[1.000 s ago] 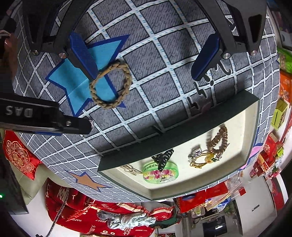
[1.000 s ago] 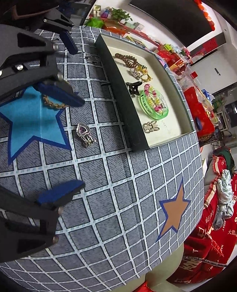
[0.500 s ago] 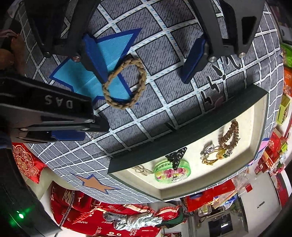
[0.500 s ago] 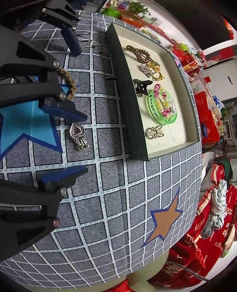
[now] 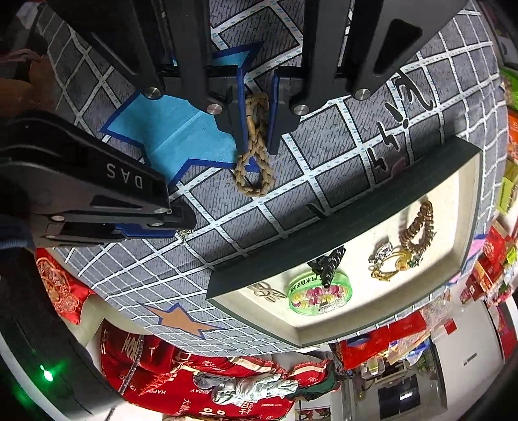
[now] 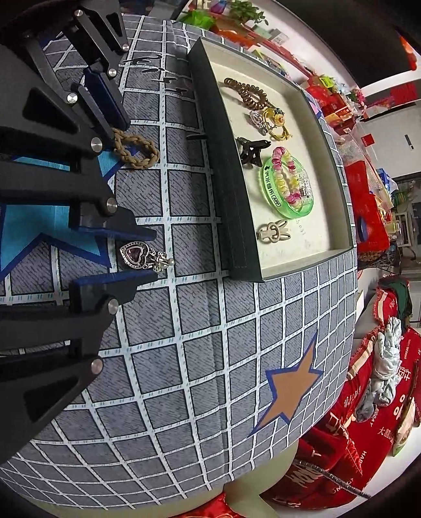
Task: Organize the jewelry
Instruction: 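Carry both items into the tray and open both tools to release them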
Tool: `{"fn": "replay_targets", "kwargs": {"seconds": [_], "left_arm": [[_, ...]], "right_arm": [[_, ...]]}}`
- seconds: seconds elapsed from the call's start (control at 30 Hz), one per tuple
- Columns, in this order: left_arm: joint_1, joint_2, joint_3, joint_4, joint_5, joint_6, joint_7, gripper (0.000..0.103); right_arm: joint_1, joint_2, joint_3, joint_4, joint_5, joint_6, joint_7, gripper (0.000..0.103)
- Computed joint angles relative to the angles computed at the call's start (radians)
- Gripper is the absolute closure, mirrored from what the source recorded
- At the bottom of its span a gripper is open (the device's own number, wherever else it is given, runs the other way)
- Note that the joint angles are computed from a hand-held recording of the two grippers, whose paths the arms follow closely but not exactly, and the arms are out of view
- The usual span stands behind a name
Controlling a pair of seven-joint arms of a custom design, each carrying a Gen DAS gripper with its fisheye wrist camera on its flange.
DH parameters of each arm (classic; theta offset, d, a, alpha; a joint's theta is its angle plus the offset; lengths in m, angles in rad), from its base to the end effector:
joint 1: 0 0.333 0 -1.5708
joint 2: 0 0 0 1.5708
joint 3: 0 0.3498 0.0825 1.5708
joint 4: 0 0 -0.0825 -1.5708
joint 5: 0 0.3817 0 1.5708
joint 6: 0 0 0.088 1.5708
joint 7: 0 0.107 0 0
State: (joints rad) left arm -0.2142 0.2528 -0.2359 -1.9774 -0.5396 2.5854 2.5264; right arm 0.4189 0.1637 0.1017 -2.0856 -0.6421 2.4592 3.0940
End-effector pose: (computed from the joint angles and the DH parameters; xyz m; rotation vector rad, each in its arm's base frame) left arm 0.5818 -0.2603 0.4142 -0.8660 2.8230 -0.8061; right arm 0.5174 0.2949 0.4034 -1.3719 2.4307 -0.5349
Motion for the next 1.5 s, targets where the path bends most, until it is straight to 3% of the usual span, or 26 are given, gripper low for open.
{"fn": "replay_targets", "kwargs": {"seconds": [0.67, 1.1, 1.5], "left_arm": [[0.067, -0.009, 0.011, 0.04, -0.118, -0.084, 0.065, 0.075], [0.113, 0.002, 0.021, 0.123, -0.194, -0.117, 0.106, 0.075], [0.127, 0.101, 0.025, 0.282, -0.164, -0.113, 0.038, 0.075]], "right_arm": [[0.0, -0.066, 0.003, -0.047, -0.07, 0.079, 0.12, 0.084], [-0.018, -0.071, -0.004, -0.005, -0.092, 0.137, 0.144, 0.083], [-0.042, -0.009, -0.019, 0.107, -0.046, 0.163, 0.048, 0.083]]}}
